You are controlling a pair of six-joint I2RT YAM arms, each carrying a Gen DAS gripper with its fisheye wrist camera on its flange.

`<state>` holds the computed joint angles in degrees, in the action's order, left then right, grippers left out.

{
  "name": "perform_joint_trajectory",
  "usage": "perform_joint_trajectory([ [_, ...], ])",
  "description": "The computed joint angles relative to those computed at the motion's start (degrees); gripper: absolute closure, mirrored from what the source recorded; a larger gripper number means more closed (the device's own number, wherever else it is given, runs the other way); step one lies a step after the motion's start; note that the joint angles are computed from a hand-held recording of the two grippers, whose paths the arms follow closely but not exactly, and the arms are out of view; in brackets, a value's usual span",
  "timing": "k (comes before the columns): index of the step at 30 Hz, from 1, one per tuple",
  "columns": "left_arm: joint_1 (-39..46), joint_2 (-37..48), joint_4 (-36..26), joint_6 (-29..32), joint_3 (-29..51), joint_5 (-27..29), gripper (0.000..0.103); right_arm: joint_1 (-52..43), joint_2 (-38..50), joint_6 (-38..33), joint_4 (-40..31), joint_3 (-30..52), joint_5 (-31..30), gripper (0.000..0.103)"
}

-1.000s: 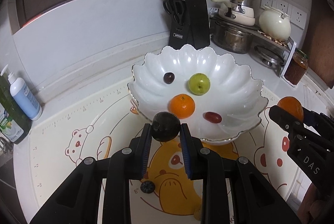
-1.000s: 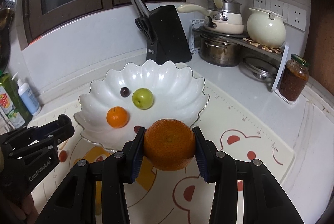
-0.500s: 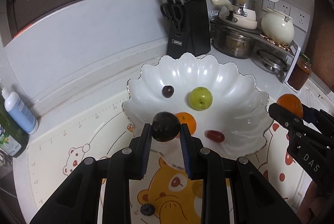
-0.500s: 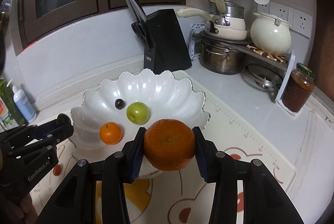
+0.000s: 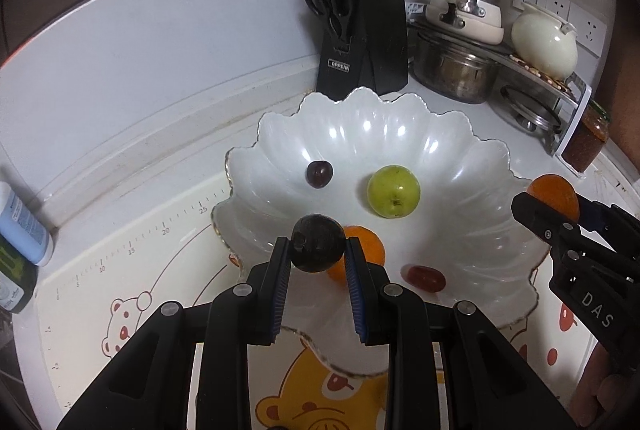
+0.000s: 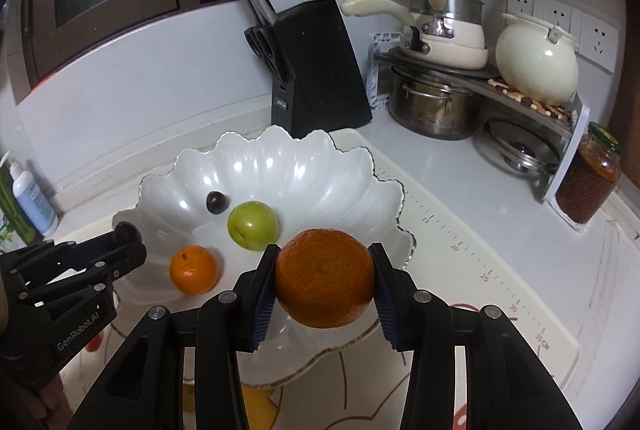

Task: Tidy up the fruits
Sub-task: 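Carry the orange and dark plum over the white bowl with both grippers, then open both grippers to drop the orange and plum into the bowl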

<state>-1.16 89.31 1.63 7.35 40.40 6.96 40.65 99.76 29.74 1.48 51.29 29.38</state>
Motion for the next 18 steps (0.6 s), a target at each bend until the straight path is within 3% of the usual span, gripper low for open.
perform_joint_trajectory([
  [11,-0.39,2.86,-0.07,0.69,1.76,-0.08,0.073,-1.04,1.88,-1.31,2.38,0.36,-2.68,0.058],
  [12,-0.36,2.85,-0.12,0.71,1.69,-0.07,0.070,-1.03,1.86,-1.28,2.48,0.30,-2.59,0.057],
  [14,-0.53,2.50,0.54,0.35,1.17,-0.96,0.049,-1.04,2.00,-1.06,2.02,0.52,-2.46,0.057],
  [16,-0.49,1.73,1.16,0.02,0.51,-1.45,0.044,-1.07,2.04,-0.95,1.76,0.59,-2.57,0.057],
  [18,-0.31,1.23,0.75,0.03,0.43,-1.53,0.040,-0.93,1.69,-0.68,1.92,0.22,-2.21,0.047],
])
